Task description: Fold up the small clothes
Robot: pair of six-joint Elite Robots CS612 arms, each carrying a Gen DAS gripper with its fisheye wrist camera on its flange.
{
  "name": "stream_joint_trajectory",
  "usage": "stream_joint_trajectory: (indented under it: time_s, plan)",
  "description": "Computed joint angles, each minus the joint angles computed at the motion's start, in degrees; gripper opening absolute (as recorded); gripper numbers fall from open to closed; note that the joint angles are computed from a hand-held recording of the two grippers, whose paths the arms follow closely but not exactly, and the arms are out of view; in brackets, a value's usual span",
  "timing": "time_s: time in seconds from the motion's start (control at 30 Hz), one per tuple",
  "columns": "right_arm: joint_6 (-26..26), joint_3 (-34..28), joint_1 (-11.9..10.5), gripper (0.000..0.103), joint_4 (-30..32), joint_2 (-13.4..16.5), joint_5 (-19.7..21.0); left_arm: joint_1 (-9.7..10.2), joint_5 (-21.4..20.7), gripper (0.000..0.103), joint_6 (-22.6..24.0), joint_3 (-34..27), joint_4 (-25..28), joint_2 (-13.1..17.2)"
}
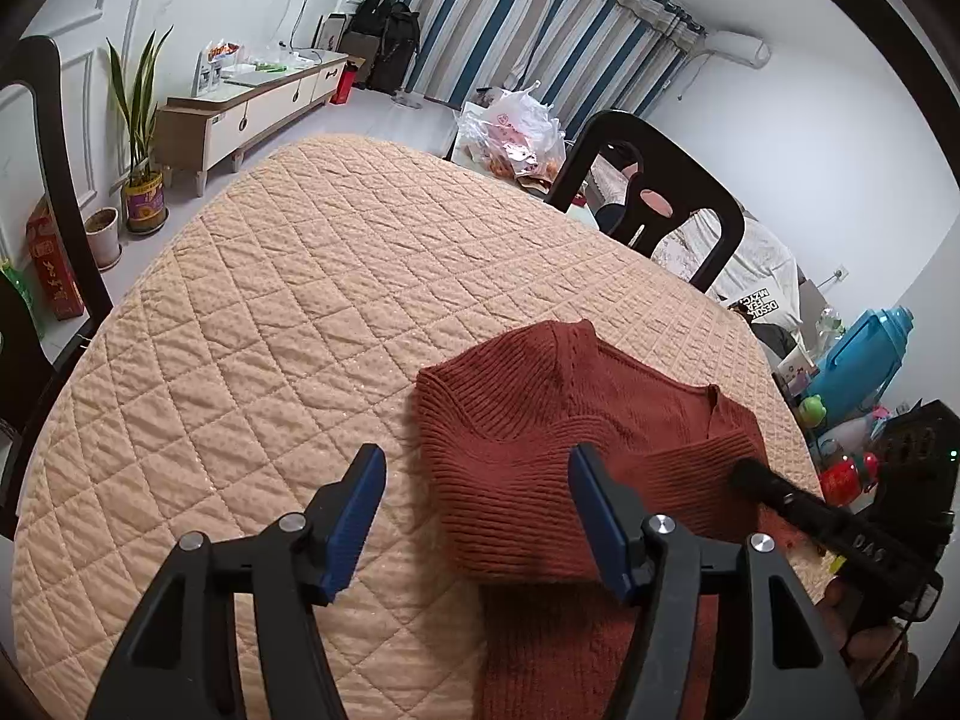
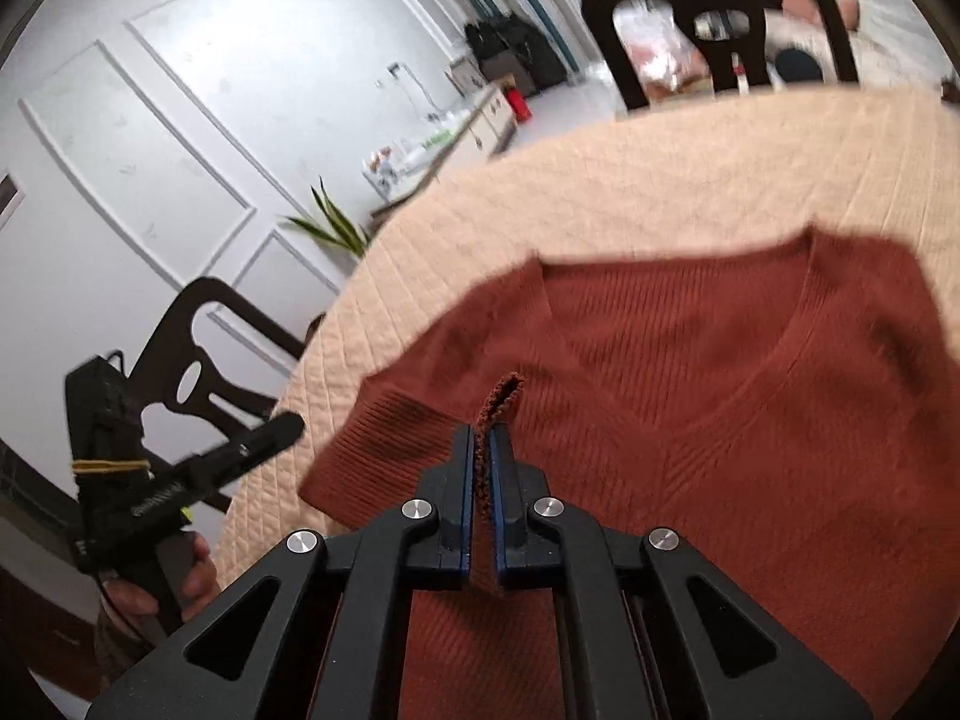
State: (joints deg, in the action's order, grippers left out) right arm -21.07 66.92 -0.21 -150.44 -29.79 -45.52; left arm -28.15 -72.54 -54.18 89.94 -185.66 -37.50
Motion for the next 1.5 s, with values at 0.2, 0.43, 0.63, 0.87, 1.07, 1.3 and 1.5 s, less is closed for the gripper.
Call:
stream_joint_trajectory:
  time_s: [0.2,0.43,0.63,0.87,1.07,1.3,1.5]
  plan:
    - [2.8,0.4,0.1,0.004,-4.3,-0.1,-5.4,-0.08,0.3,0.067,-0.4,-0.3,1.5,-0.1]
    - [4.7,0.3,-0.4,0.004,-8.0,0.1,-5.8,-0.55,2.3,0.067,1.2,-2.7,6.6,0.5]
    - [7.5,0.6,-0.4,0.004,-12.5,0.5,-8.5,-0.52,2.2,0.067,2.4,-4.9,10.4,1.5]
    - [4.8,-0.2,-0.2,0.004,-9.8,0.9,-9.0,-0.57,3.5,0.067,2.1,-6.9,17.5,1.8]
    - [5.5,-1.1,-0.3,0.004,-6.0,1.5,-6.0,-0.24,4.0,0.067,-2.3,-6.8,22.5,1.2]
    - [5.9,-0.9,-0.3,0.004,-5.9,1.3,-3.9,0.02,-0.3,0.067,-0.5,-5.6,13.1,1.2]
    - [6.2,-0.2,-0.3,0.004,-6.7,0.9,-2.4,0.49,-2.7,0.066,1.8,-9.6,18.7,2.8]
